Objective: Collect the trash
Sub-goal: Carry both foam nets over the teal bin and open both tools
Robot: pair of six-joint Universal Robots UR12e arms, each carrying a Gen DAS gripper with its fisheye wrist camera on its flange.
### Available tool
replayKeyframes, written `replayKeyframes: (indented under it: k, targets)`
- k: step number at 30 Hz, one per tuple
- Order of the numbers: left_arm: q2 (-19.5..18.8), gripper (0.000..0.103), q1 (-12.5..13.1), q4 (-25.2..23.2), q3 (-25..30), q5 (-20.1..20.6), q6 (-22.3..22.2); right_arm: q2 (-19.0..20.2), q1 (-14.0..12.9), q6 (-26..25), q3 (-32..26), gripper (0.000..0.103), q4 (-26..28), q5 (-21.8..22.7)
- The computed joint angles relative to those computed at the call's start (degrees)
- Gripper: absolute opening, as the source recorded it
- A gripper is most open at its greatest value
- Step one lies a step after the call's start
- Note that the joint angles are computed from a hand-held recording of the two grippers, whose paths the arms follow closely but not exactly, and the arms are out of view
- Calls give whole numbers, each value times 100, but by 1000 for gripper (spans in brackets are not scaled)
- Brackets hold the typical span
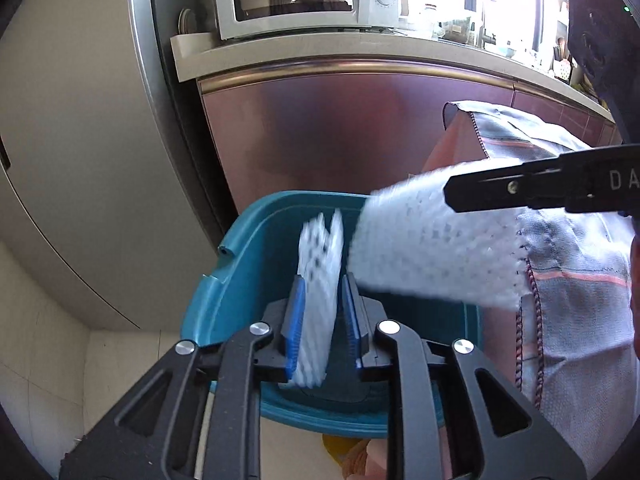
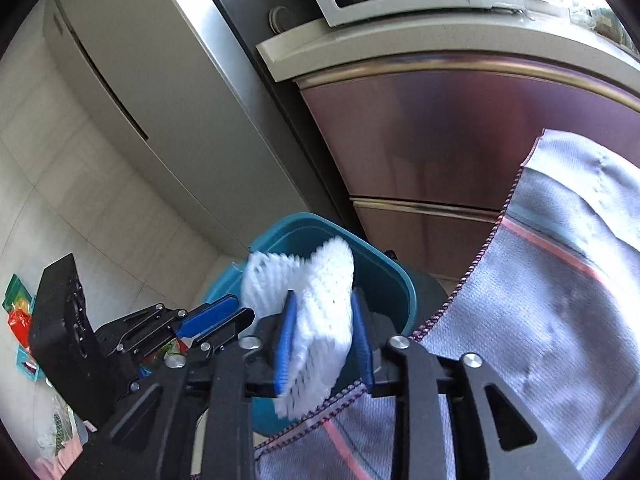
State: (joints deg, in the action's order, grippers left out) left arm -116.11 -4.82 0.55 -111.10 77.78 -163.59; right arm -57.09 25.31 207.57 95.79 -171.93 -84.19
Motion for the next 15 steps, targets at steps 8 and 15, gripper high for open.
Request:
replayKeyframes:
  k: [8, 15]
  targets:
    - [73, 27, 4, 160, -252, -200, -104, -159, -1, -1, 300, 35, -236, -109]
    - [328, 33, 33, 590, -519, -724, -141, -519, -8, -58, 836, 38, -854, -175]
